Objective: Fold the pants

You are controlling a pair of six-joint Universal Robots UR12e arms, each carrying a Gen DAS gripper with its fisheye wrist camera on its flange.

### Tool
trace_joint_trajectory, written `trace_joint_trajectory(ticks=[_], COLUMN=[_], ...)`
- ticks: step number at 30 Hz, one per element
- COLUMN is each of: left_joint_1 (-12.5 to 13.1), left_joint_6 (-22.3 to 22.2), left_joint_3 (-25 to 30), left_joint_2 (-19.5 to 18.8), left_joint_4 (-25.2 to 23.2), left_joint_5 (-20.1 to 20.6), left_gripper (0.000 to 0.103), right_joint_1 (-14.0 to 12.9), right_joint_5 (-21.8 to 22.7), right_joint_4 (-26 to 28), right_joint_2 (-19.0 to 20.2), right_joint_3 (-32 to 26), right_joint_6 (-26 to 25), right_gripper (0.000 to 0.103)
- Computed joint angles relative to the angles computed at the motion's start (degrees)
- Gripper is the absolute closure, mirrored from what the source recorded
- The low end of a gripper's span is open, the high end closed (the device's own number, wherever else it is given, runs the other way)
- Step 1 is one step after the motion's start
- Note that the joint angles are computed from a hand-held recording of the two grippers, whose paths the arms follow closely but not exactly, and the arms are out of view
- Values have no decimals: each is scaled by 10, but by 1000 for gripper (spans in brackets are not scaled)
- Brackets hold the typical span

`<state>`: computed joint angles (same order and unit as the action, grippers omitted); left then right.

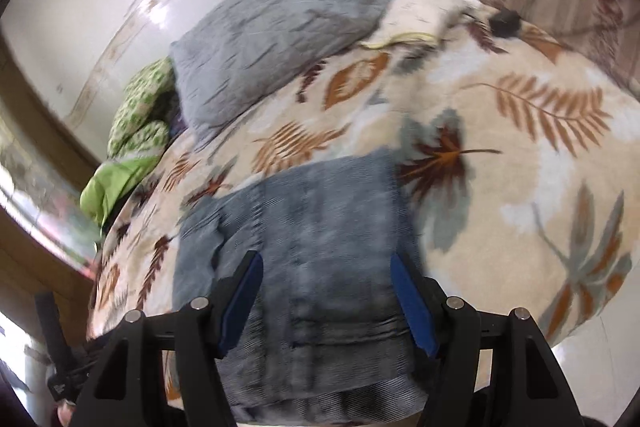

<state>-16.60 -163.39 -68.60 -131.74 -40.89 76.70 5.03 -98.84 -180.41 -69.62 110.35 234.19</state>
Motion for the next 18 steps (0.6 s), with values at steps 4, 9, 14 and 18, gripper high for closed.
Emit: trace_joint_trajectory(ticks=[4,9,14,18], left_joint_1=[2,-3,0,-1], left_joint_6=[35,79,115,145], left_joint_3=[33,72,122,150], left_joint_2=[-14,-36,-62,-77], left_joint_4=[-62,-127,-228,-262], left_joint_5=[-65,-107,-177,-197], left_gripper=[0,0,0,0], right_joint_1=[-46,-92,-111,-115], right_joint_5=[105,245,326,357], right_joint_4=[-21,-64,-87,-86], right_joint_2=[-4,17,39,47], right_joint_3=[26,41,36,26], right_joint_6=[12,43,46,20], right_gripper=[31,31,29,17])
